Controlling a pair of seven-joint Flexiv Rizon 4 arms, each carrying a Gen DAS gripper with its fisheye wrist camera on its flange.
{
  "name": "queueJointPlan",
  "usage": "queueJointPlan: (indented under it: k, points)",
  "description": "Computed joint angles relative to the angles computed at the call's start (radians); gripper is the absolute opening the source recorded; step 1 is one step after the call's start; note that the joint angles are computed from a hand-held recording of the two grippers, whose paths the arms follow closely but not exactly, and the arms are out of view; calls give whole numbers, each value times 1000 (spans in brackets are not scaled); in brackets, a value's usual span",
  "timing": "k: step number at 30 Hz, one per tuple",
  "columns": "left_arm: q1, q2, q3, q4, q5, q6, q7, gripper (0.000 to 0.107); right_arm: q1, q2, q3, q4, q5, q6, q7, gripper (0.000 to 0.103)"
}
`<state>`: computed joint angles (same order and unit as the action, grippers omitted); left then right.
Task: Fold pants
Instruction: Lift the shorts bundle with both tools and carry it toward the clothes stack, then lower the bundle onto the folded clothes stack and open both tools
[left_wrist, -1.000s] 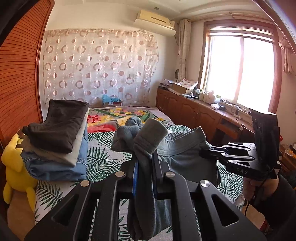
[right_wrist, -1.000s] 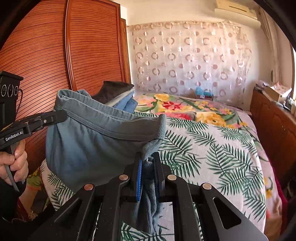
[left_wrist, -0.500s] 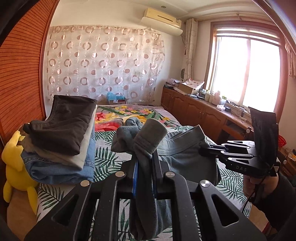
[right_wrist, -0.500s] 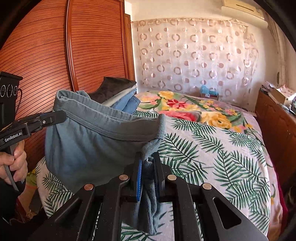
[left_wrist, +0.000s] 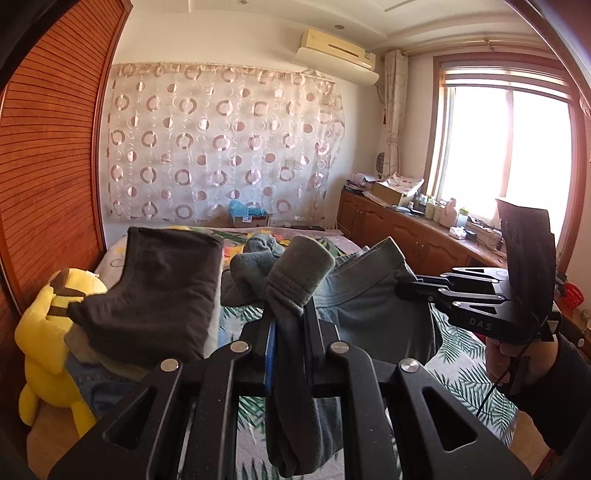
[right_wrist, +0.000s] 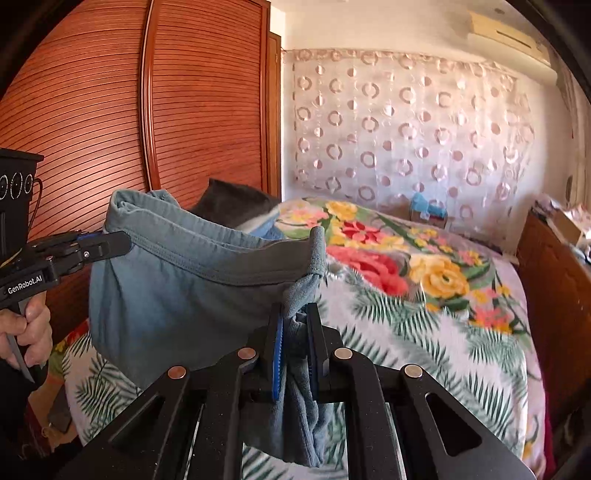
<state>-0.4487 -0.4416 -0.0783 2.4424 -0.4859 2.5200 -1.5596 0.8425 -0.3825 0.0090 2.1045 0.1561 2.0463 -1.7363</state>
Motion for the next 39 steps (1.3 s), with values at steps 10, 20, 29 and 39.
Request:
queueJointPlan:
  k: [10,20,29,39]
  points:
    - [52,18,28,-19,-8,-28,28,13,-62,-90,18,-153,-138,-42,29,11]
    - [87,21,37,-40,-38,-10,31,13,-206,-216,109,-336,-376,-70,83,11]
    - [125,6,35,-18,-5,36,-39,13,-405,-379,302,-559,-694,-152,181,11]
    - [73,-28,41,24,-152,93,-55,13,-520,-593,580,-809,-880,-359,37,11]
